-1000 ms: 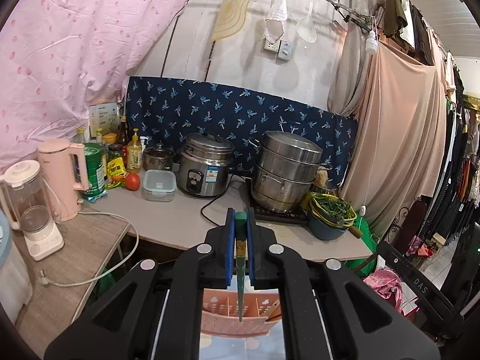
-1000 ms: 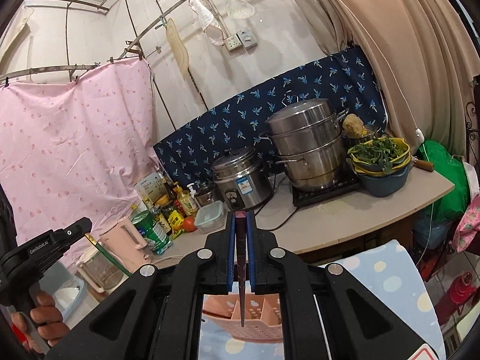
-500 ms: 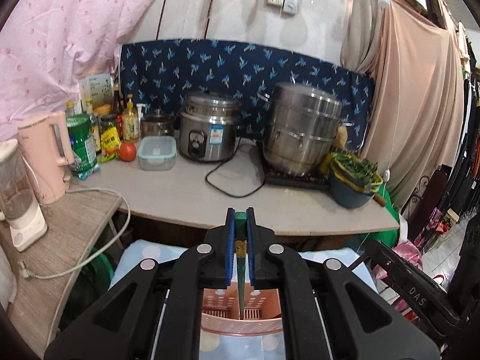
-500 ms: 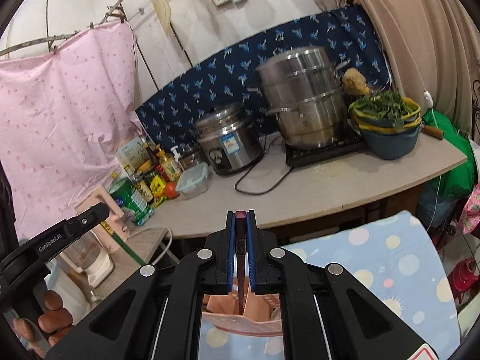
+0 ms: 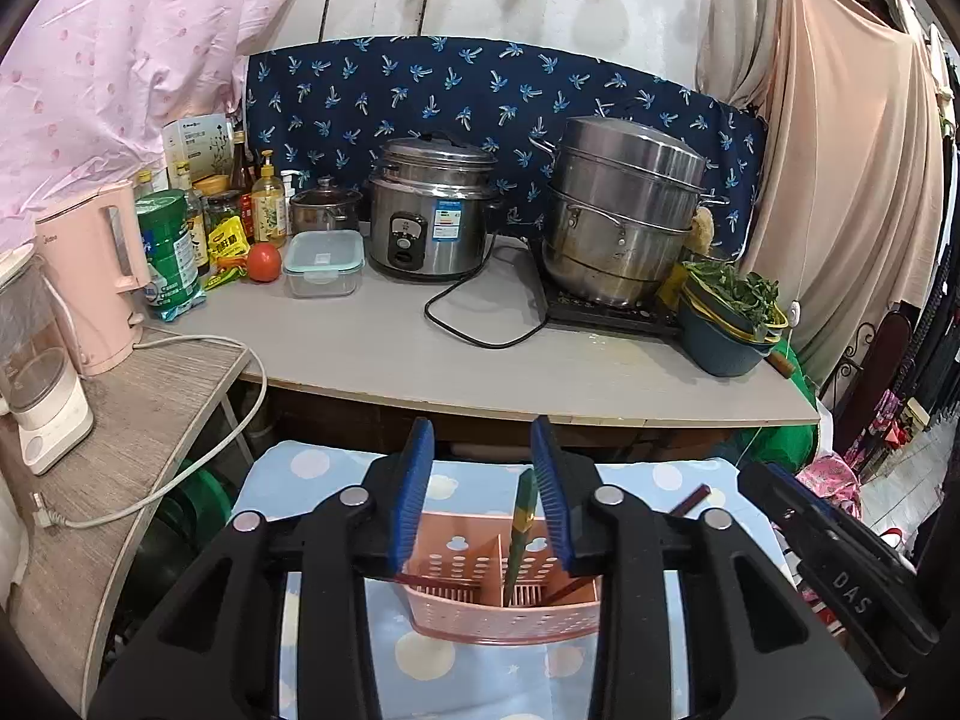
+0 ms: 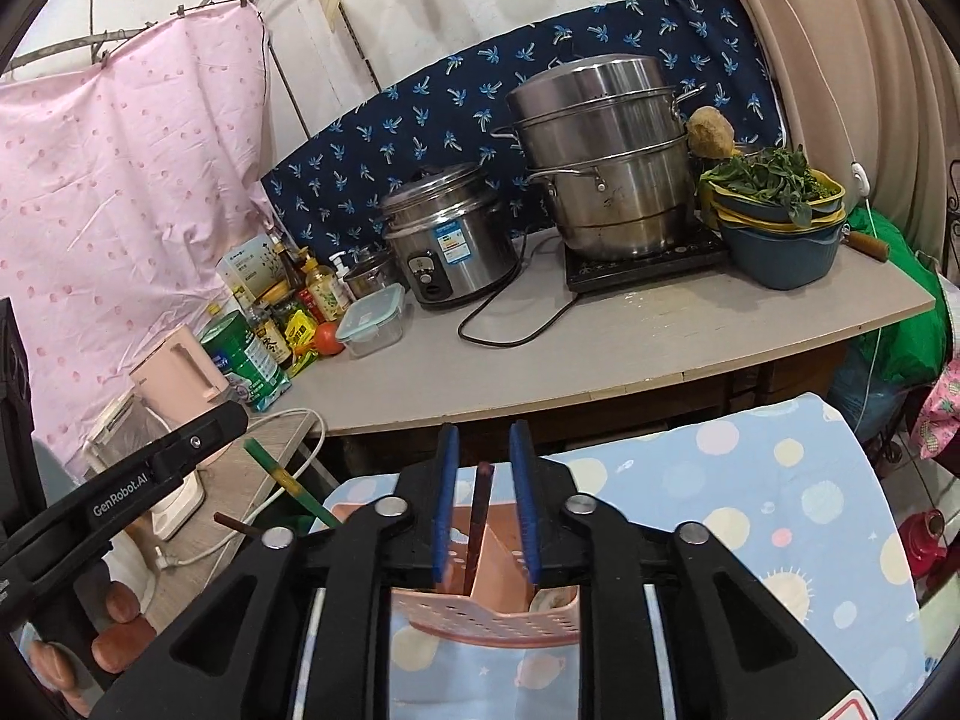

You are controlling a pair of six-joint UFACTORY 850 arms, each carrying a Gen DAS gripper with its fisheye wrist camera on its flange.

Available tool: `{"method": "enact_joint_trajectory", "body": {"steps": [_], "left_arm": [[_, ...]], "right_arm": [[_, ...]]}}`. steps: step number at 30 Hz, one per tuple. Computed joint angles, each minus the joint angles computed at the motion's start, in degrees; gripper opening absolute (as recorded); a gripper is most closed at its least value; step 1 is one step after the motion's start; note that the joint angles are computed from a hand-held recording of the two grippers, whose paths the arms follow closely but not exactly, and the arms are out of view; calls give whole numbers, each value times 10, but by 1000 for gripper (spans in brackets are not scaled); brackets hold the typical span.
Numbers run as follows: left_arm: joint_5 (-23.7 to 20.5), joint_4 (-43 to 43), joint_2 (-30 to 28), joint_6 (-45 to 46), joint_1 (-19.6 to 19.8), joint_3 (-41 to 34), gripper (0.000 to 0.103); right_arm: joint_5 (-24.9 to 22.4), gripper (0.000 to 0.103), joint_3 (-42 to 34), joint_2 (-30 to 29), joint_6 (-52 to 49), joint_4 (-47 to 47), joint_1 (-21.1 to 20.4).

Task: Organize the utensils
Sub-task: 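Withdraw both open grippers from the basket back over the utensils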

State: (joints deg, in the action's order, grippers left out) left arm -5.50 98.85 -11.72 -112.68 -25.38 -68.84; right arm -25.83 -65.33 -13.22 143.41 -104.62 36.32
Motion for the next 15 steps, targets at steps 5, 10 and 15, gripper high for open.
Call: {"method": "enact_joint_trajectory", "body": {"steps": [5,10,15], "left_arm": [[-16,-42,15,44,-5,15,35],[-35,-47,44,51,-16,47,44],[-61,-91,73,100,-29,79,46]], "right_arm": [[-9,27,16,17,-11,13,11],[-23,28,36,35,-37,40,31],[-38,29,67,59,-28,49,56]]}}
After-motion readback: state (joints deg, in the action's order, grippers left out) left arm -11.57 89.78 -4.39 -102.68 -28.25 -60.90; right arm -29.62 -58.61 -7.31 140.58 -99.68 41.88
